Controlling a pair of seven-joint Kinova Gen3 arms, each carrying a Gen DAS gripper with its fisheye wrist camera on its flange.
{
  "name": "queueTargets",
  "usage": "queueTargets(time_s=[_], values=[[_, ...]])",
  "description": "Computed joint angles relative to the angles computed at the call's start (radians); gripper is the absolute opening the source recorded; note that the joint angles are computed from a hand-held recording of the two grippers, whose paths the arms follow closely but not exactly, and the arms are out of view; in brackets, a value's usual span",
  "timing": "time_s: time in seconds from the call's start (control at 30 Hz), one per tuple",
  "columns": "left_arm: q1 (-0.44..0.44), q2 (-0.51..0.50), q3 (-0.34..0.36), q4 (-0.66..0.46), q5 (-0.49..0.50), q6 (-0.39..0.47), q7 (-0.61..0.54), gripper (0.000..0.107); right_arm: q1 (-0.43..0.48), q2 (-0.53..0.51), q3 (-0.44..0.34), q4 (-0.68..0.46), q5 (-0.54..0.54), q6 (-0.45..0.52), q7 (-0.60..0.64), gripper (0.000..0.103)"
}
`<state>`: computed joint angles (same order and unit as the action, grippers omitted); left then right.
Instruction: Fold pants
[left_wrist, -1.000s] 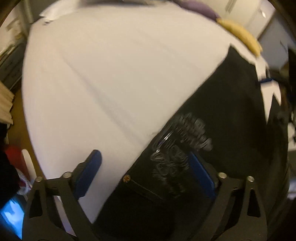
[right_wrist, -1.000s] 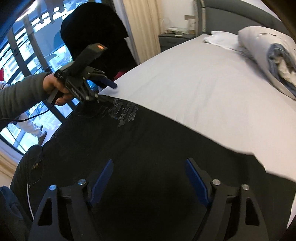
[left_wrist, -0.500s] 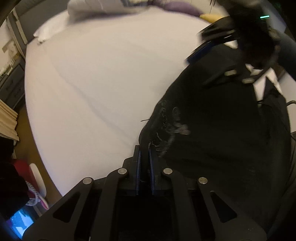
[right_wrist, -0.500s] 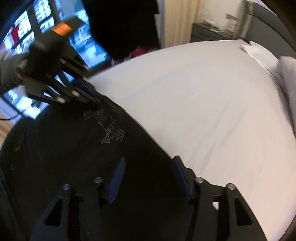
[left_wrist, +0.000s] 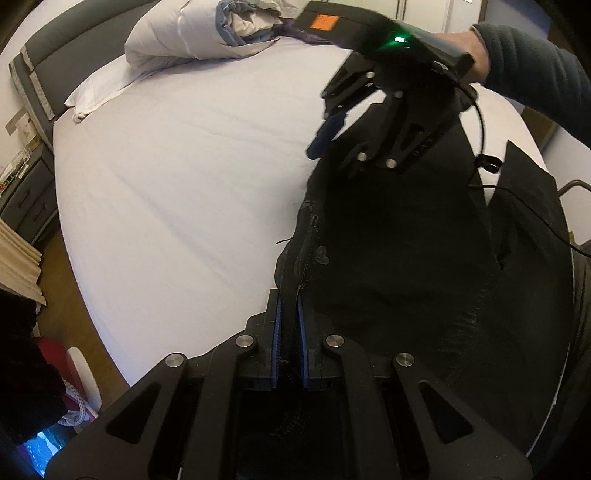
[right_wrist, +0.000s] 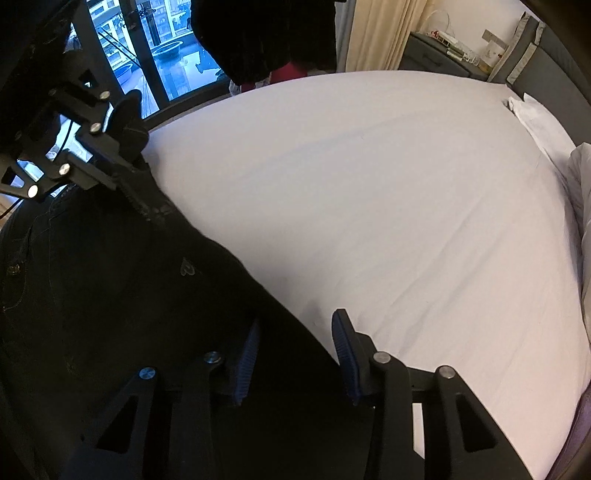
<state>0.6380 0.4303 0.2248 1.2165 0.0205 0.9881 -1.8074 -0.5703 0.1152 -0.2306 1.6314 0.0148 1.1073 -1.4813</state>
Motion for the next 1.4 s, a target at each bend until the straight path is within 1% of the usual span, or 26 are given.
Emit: queueTargets(time_s=[0.2,0.23,0.27,0.3,0.33,0.37,0.4,0.47,0.5,0.53,0.6,0.63,0.7,0.73,0.8,0.87,0.93,1.0,1.07,1.13,1.2,1.23,1.27,1.3,1.33,1.4], values=[[0.017,-0.029,0.004,0.032,-0.020,-0.023,-0.014,0.007,0.014,0.020,0.005,-0.029,-0.024,0.045,0.055,0.043],[0.016,-0.030,0.006,0.035,-0.019,-0.024,-0.015,0.007,0.013,0.019,0.004,-0.028,-0.027,0.052,0.057,0.041],[0.018,-0.029,0.005,0.035,-0.021,-0.023,-0.012,0.007,0.016,0.020,0.004,-0.033,-0.038,0.061,0.065,0.037],[0.020,-0.026,0.004,0.034,-0.022,-0.021,-0.009,0.007,0.022,0.017,-0.001,-0.035,-0.048,0.064,0.074,0.028],[0.019,-0.026,0.002,0.035,-0.022,-0.022,-0.004,0.007,0.011,0.012,0.000,-0.034,-0.046,0.064,0.066,0.020],[0.018,-0.028,0.002,0.038,-0.021,-0.025,-0.001,0.007,0.005,-0.004,-0.003,-0.028,-0.045,0.070,0.056,0.017],[0.016,-0.029,0.002,0.041,-0.020,-0.028,0.003,0.007,0.004,-0.016,-0.004,-0.025,-0.050,0.071,0.051,0.012],[0.015,-0.035,0.000,0.049,-0.020,-0.039,0.014,0.007,-0.002,-0.047,-0.011,-0.015,-0.044,0.072,0.012,0.008],[0.016,-0.038,0.001,0.052,-0.020,-0.044,0.017,0.007,0.011,-0.065,-0.035,-0.008,-0.032,0.070,-0.020,0.008],[0.016,-0.044,0.003,0.056,-0.019,-0.047,0.019,0.007,0.043,-0.084,-0.078,0.001,-0.028,0.062,-0.061,0.006],[0.019,-0.064,0.007,0.073,-0.022,-0.059,0.020,0.007,0.124,-0.121,-0.171,0.027,-0.030,0.035,-0.142,0.005],[0.021,-0.075,0.009,0.084,-0.024,-0.064,0.022,0.007,0.171,-0.158,-0.215,0.053,-0.050,0.015,-0.183,0.005],[0.032,-0.103,0.014,0.114,-0.031,-0.077,0.032,0.007,0.262,-0.221,-0.291,0.111,-0.125,-0.035,-0.264,0.005],[0.036,-0.114,0.017,0.128,-0.034,-0.082,0.039,0.007,0.288,-0.256,-0.313,0.140,-0.165,-0.060,-0.305,0.005],[0.048,-0.137,0.022,0.160,-0.040,-0.092,0.059,0.007,0.305,-0.319,-0.331,0.200,-0.247,-0.110,-0.386,0.005],[0.060,-0.157,0.031,0.196,-0.040,-0.100,0.088,0.007,0.281,-0.371,-0.298,0.262,-0.328,-0.154,-0.467,0.005],[0.077,-0.180,0.041,0.232,-0.047,-0.109,0.116,0.007,0.273,-0.441,-0.305,0.341,-0.409,-0.218,-0.549,0.005],[0.093,-0.198,0.054,0.257,-0.058,-0.108,0.134,0.007,0.232,-0.505,-0.291,0.419,-0.471,-0.273,-0.630,0.005],[0.110,-0.220,0.070,0.287,-0.061,-0.105,0.147,0.007,0.191,-0.556,-0.286,0.473,-0.498,-0.306,-0.706,0.005],[0.131,-0.235,0.087,0.307,-0.069,-0.089,0.162,0.007,0.116,-0.589,-0.265,0.486,-0.478,-0.300,-0.785,0.005],[0.152,-0.249,0.100,0.331,-0.078,-0.075,0.182,0.007,0.059,-0.665,-0.208,0.494,-0.445,-0.238,-0.850,0.005],[0.156,-0.253,0.105,0.337,-0.076,-0.070,0.189,0.007,0.034,-0.689,-0.202,0.488,-0.441,-0.215,-0.874,0.005],[0.162,-0.261,0.110,0.347,-0.072,-0.067,0.197,0.007,0.013,-0.694,-0.215,0.470,-0.426,-0.199,-0.914,0.005],[0.168,-0.267,0.115,0.354,-0.072,-0.066,0.208,0.007,-0.002,-0.680,-0.247,0.451,-0.399,-0.192,-0.952,0.006],[0.173,-0.268,0.118,0.354,-0.075,-0.062,0.219,0.007,0.001,-0.647,-0.293,0.436,-0.379,-0.202,-0.980,0.006],[0.182,-0.275,0.125,0.358,-0.077,-0.054,0.233,0.007,0.015,-0.602,-0.385,0.389,-0.320,-0.174,-1.051,0.006]])
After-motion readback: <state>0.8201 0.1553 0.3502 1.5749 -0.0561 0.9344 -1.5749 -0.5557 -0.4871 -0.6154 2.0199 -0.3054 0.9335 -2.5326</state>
